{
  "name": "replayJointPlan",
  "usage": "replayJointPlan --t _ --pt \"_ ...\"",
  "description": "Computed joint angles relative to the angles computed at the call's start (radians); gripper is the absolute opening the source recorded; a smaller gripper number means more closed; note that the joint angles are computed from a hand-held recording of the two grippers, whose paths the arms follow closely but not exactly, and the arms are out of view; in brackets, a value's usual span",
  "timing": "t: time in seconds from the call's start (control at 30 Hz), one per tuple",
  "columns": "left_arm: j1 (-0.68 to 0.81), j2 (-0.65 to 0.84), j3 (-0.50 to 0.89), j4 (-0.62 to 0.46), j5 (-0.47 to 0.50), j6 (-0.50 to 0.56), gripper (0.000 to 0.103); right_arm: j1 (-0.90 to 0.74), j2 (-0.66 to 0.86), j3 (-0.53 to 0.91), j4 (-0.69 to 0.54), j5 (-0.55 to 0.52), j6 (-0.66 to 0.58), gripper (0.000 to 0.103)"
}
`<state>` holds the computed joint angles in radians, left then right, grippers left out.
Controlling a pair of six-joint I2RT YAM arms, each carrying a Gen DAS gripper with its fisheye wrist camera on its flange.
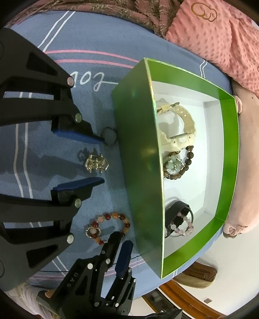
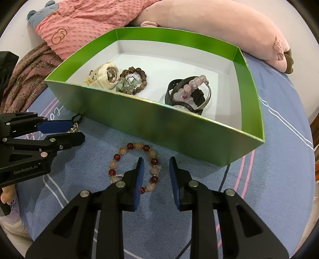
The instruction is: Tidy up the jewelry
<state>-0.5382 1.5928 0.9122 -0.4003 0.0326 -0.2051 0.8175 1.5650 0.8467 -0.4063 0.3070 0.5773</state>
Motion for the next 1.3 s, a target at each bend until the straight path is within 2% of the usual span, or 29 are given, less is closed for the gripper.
replayJointPlan --t 0.17,0.3,0.47,0.57,0.8,1.13,1.3 --pt "-0.037 0.004 -0.003 0.011 -0.048 0.0 0.035 -0.001 0.016 0.011 -0.007 0.001 0.003 0.026" --pt "-0.033 0.004 -0.001 0.009 -0.048 -0.006 0.026 -0.002 0.023 0.015 -0.004 0.003 0.011 0.026" --pt "-0.046 0.004 -0.001 0.009 -0.054 -0.001 0.021 0.004 0.028 0.017 -0.002 0.018 0.009 0.026" --pt "-0.052 0.002 -0.003 0.011 -0.057 0.0 0.021 0.022 0.033 0.02 0.001 0.019 -0.007 0.009" --pt "-0.064 -0.009 -0.007 0.016 -0.065 0.004 0.021 0.042 0.004 0.006 0.018 0.01 -0.021 0.007" --pt "-0.105 -0.167 -0.009 -0.084 -0.106 0.009 0.021 0.109 -0.154 -0.002 0.002 0.055 -0.026 0.007" --pt "-0.066 -0.228 0.061 -0.154 -0.123 0.033 0.021 0.152 -0.169 0.086 -0.083 0.092 -0.034 0.007"
